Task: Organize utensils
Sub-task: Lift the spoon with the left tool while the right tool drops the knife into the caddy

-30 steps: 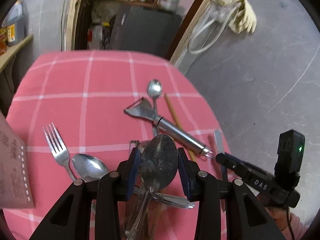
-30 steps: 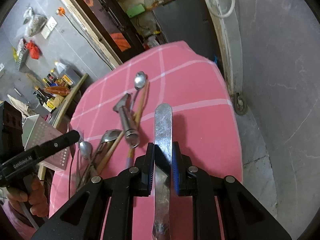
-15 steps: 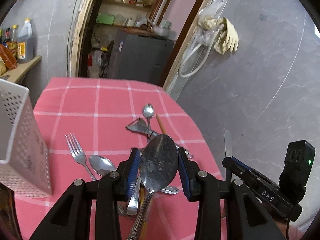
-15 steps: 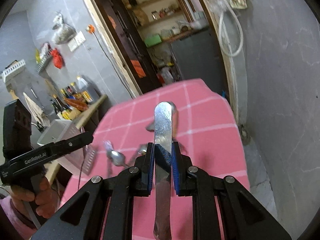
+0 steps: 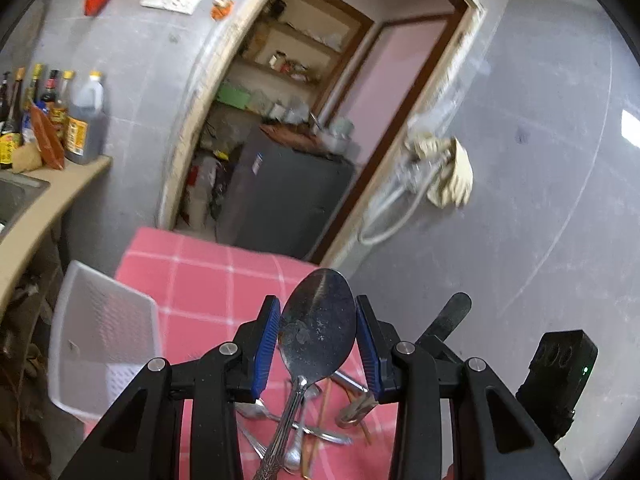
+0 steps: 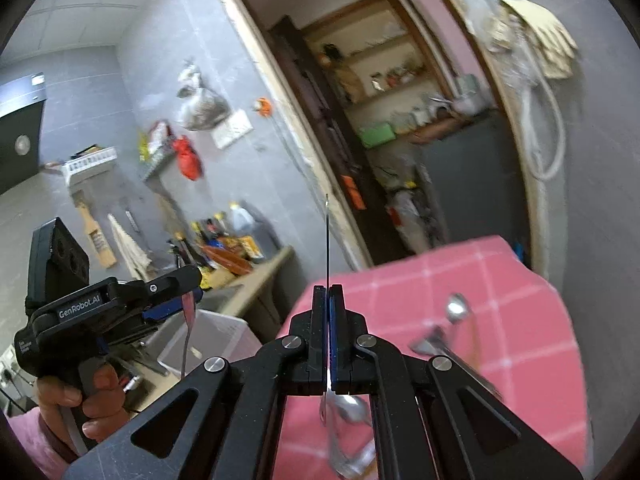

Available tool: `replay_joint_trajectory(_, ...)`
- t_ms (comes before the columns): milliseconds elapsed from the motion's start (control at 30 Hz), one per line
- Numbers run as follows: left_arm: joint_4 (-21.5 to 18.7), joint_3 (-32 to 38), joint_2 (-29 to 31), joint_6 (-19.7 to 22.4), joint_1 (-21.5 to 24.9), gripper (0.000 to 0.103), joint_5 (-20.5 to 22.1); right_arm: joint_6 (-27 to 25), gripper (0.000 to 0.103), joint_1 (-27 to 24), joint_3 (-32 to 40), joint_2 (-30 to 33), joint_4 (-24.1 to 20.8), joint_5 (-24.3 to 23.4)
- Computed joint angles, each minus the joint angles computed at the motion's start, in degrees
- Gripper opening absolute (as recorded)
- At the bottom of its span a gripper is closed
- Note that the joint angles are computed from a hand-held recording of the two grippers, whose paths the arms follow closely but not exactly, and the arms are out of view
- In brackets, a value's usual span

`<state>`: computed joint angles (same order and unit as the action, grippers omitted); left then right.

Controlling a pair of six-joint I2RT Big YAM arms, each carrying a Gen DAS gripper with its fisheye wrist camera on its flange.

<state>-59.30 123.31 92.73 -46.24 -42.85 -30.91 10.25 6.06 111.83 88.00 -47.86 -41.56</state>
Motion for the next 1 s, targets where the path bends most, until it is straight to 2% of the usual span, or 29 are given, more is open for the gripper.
replay_joint_trajectory(133,1.18,-1.96,-3.07,0.91,1.21,0.036,-2.6,2.76,0.001,3.45,2.6,1.28,2.57,-0.09)
replay_joint_trajectory(233,4.15,-4.96,-6.01,1.43,2.14,0.036,-4.68,5.17,0.001,6.01,4.14,2.45,4.98,-0.24)
replay_joint_trajectory(333,10.37,-9.05,-9.22,3.58,4.02,0.036,-6.99,7.19,0.002,8.31,3.87,2.82,7.64,0.34)
replay_joint_trajectory(433,16.43,-12.15,-10.98,4.27,6.08,0.036,-7.54,8.29,0.001,10.63,3.26,3.13,9.31,1.35)
replay_joint_trajectory(533,23.62,-16.29,-12.51,5.57,7.57,0.036,-7.27,7.45,0.001,12.57,2.61,3.31,9.26,1.98)
replay_joint_trajectory(633,28.47,-20.85,-13.99,5.85,8.69,0.036,-6.91,5.65,0.001,14.01,1.96,3.5,8.31,2.56)
replay_joint_trajectory(800,30.93,-27.97,-16.59,3.45,9.79,0.036,-6.64,1.65,0.001,15.9,-0.16,3.23,5.58,3.77)
replay_joint_trajectory(1000,30.64,-32.88,-18.37,0.97,10.13,0.036,-6.05,-3.04,0.002,17.25,-1.7,3.04,1.02,5.58)
